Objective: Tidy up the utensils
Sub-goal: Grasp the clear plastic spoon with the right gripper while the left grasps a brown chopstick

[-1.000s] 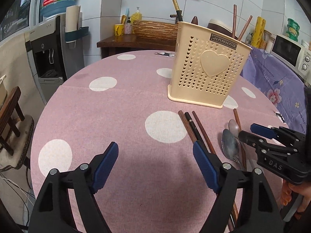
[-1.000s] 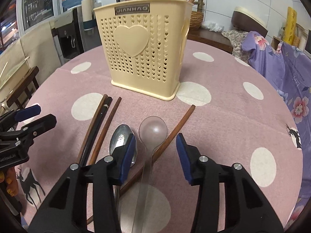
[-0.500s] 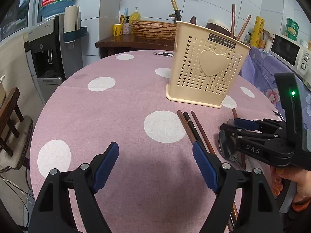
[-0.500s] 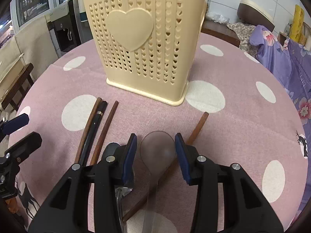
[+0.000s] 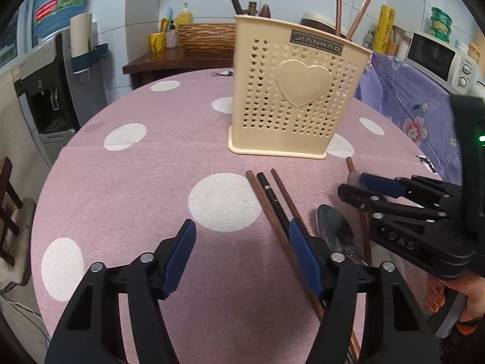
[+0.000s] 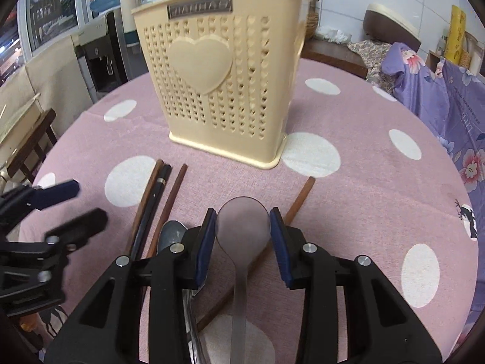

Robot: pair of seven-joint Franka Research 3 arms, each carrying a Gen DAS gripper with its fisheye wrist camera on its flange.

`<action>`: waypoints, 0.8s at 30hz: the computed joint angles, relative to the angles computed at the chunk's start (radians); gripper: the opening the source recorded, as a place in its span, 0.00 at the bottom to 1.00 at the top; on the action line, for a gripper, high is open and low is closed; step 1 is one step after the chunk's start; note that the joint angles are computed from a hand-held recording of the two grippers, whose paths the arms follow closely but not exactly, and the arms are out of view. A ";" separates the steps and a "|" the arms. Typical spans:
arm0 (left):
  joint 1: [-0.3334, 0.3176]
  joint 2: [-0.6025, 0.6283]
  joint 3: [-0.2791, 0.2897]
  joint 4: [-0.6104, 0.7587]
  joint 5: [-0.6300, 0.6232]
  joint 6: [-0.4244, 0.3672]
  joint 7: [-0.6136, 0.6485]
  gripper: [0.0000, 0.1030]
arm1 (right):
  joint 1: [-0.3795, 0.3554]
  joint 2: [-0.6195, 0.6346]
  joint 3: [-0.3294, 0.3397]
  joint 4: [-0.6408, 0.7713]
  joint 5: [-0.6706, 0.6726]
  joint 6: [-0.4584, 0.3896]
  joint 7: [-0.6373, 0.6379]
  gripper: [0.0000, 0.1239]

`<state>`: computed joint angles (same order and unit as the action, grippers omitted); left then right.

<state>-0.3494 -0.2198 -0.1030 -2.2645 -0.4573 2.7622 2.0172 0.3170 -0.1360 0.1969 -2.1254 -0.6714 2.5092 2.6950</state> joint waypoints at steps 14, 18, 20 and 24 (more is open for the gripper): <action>0.049 0.070 -0.059 0.053 0.172 -0.028 -0.150 0.40 | -0.043 -0.099 0.051 -0.069 -0.029 0.038 0.086 0.30; 0.049 0.077 -0.062 0.067 0.177 -0.042 -0.163 0.39 | -0.052 -0.103 0.061 -0.068 -0.040 0.040 0.096 0.30; 0.057 0.085 -0.075 0.072 0.226 -0.035 -0.193 0.39 | -0.053 -0.103 0.064 -0.066 -0.039 0.035 0.095 0.30; 0.065 0.099 -0.083 0.090 0.284 -0.058 -0.212 0.37 | -0.056 -0.109 0.065 -0.072 -0.040 0.035 0.104 0.30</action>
